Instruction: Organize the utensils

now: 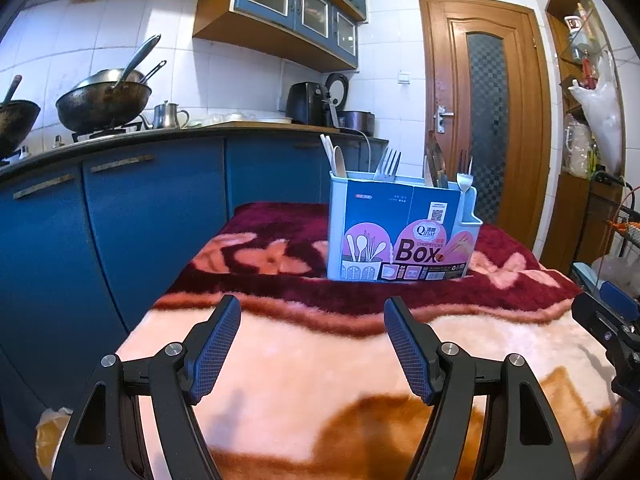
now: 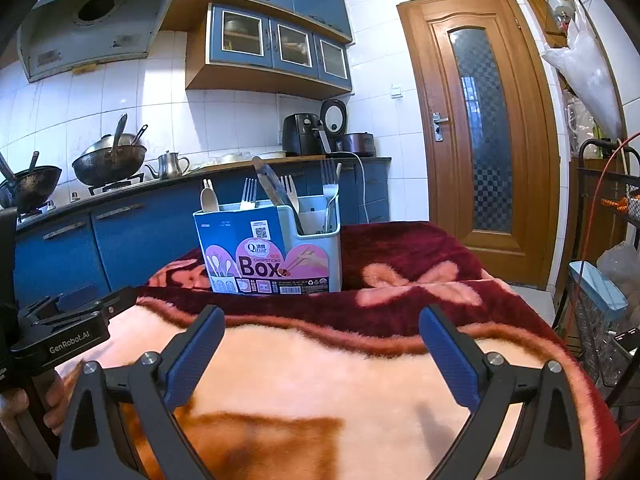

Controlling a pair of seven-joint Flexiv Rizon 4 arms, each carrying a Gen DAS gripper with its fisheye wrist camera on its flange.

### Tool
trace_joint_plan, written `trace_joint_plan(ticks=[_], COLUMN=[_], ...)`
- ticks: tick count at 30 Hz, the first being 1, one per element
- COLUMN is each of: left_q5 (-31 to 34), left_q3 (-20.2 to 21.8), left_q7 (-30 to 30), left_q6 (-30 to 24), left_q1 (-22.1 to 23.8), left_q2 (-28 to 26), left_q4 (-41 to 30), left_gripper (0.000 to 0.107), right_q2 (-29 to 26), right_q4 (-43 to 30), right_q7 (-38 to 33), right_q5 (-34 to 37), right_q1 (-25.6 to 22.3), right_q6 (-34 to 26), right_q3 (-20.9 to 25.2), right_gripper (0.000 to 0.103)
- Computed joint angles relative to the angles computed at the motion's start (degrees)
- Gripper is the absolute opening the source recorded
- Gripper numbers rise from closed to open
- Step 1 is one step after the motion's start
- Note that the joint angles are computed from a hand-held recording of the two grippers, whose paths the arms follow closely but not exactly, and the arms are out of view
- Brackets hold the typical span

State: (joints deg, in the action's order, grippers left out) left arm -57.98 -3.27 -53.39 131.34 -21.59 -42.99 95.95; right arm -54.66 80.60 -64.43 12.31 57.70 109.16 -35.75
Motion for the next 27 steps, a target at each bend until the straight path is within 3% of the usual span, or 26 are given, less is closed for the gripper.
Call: trace_joint_plan(ticks=[27], left_q5=[0.7], left_q3=[0.2], left_q7=[-0.4], left_q6=[-0.2], left_q1=[0.0], left_q2=[0.0], left_q4=[0.0], left_gripper=[0.075], right_q2=[-0.1], right_q4=[-0.1], right_q7=[-0.1], right_q5=[0.0], right_q1=[-0.1], right_q6=[0.0], right_q3=[0.1], right_gripper=[0.1])
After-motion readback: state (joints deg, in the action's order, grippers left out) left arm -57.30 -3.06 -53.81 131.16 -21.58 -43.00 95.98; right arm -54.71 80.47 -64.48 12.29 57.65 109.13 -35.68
